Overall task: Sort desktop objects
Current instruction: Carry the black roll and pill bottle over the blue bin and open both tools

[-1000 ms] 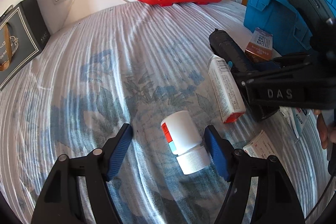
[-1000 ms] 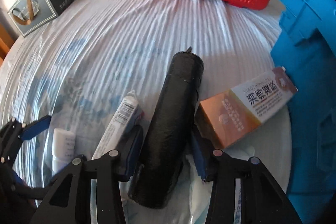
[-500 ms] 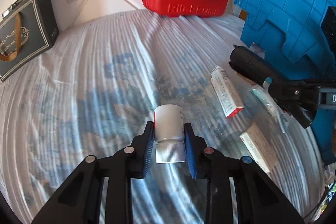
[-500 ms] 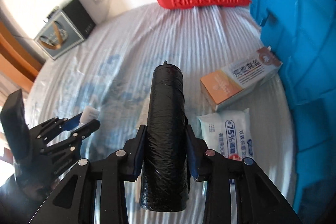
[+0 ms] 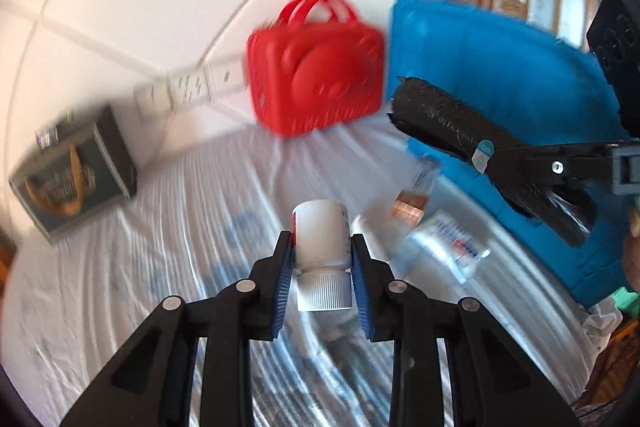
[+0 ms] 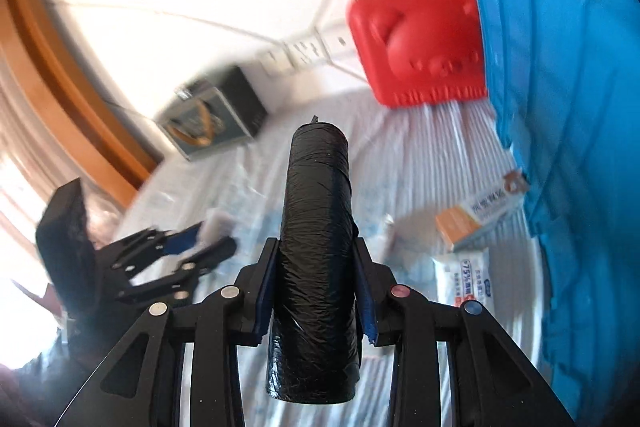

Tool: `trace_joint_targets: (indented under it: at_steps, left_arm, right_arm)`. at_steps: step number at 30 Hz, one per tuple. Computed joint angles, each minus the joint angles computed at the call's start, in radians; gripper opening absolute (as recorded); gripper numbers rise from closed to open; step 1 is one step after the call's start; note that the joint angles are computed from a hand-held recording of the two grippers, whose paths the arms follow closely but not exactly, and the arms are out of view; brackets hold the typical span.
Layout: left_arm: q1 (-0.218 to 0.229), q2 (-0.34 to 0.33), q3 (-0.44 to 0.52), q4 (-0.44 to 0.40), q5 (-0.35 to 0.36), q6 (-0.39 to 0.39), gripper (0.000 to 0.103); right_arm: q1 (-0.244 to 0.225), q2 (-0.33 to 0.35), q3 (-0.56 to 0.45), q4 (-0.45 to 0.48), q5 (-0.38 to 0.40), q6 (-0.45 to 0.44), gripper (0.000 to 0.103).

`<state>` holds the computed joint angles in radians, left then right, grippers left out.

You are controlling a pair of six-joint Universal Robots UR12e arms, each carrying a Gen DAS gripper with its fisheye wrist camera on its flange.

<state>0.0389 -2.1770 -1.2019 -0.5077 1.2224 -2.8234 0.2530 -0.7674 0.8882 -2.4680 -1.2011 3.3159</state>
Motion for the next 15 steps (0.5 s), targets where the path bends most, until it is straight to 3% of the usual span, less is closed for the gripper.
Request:
trace_joint_targets:
  at_steps: [7,11,15]
  left_arm:
    - [-0.04,0.043,0.004,0.129,-0.069,0.049,0.027]
    - [-0.089,0.049,0.035,0.194,-0.098,0.088,0.027]
    - [-0.161,0.027,0.119,0.189,-0.075,0.11,0.027]
  right_arm:
    - [0.012,-0.203,0.259,-0.293,-0.127,0.029,0.034]
    - [0.004,-0.319,0.391,-0.433,-0.218,0.059,0.034]
    - [-0.02,-0.42,0.499,-0.533,-0.31,0.087,0.034]
